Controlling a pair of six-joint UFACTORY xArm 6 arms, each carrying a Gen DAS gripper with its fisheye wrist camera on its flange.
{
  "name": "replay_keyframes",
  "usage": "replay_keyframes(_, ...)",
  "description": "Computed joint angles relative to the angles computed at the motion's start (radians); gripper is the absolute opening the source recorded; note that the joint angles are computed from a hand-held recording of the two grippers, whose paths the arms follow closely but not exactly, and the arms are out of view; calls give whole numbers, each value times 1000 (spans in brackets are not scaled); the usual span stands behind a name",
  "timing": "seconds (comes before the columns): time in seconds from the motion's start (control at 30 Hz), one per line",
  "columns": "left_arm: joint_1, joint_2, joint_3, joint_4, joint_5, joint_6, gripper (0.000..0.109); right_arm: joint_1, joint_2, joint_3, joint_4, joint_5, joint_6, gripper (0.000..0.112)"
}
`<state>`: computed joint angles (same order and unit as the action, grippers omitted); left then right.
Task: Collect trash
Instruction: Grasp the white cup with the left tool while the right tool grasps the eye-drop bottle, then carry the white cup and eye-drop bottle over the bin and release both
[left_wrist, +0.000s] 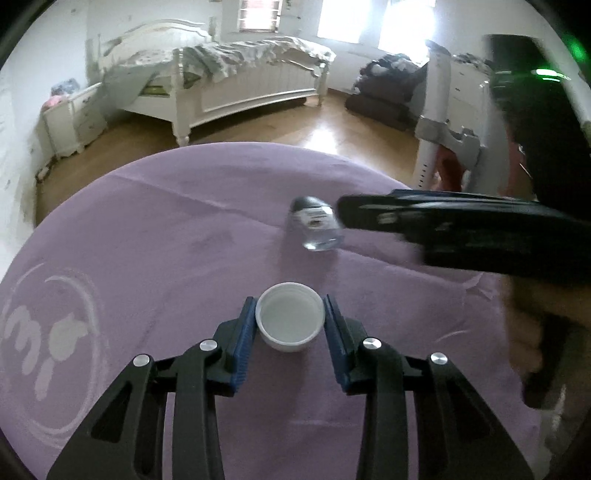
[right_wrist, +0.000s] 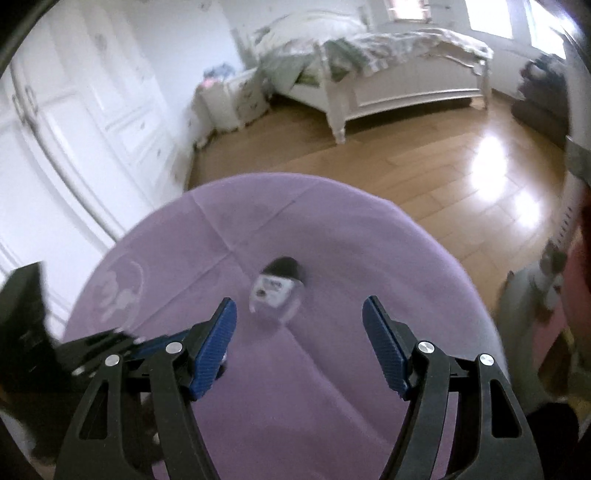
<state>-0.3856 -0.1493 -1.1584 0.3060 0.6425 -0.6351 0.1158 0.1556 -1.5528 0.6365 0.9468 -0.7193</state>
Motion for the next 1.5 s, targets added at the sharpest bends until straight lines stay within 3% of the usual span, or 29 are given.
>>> replay_keyframes(0.17,16,-66,55,26,1,-47,36,90,87,-76,-161,-42,102,71)
replay_keyframes(0.23,21,-84,69,35,2,-62,36,120,86,-52,-225,-99,116,70)
replay_keyframes(0.27,21,-87,71,42,6,-70,36,129,80,-34,-245,-126,114,65)
replay_keyframes(0.3,21,-95,77,52,8,-82,36,140,69,-7,-267,-169,114,48)
replay_keyframes(0.33,20,-99,80,57,8,-90,36,141,66,-4,-247,-170,98,43)
replay_keyframes(0.4,16,-108,84,65,7,-100,36,139,57,7,-234,-159,100,43)
replay_keyframes(0.5,-7,-130,88,98,11,-127,36,96,38,17,-108,-103,53,43)
replay_keyframes(0.73,-94,-108,4,134,13,-136,36,-115,-181,193,302,23,-137,43)
replay_keyframes(0.93,-210,-5,-141,153,-18,-128,36,-379,-372,346,479,106,-223,43)
replay_keyframes(1.2,-341,185,-331,121,-63,-76,36,-698,-398,393,500,193,-281,43)
replay_keyframes(1.37,-398,316,-462,45,-66,4,36,-828,-356,388,486,235,-307,43)
replay_keyframes(1.5,-428,400,-557,11,-41,36,36,-874,-324,387,482,242,-320,43)
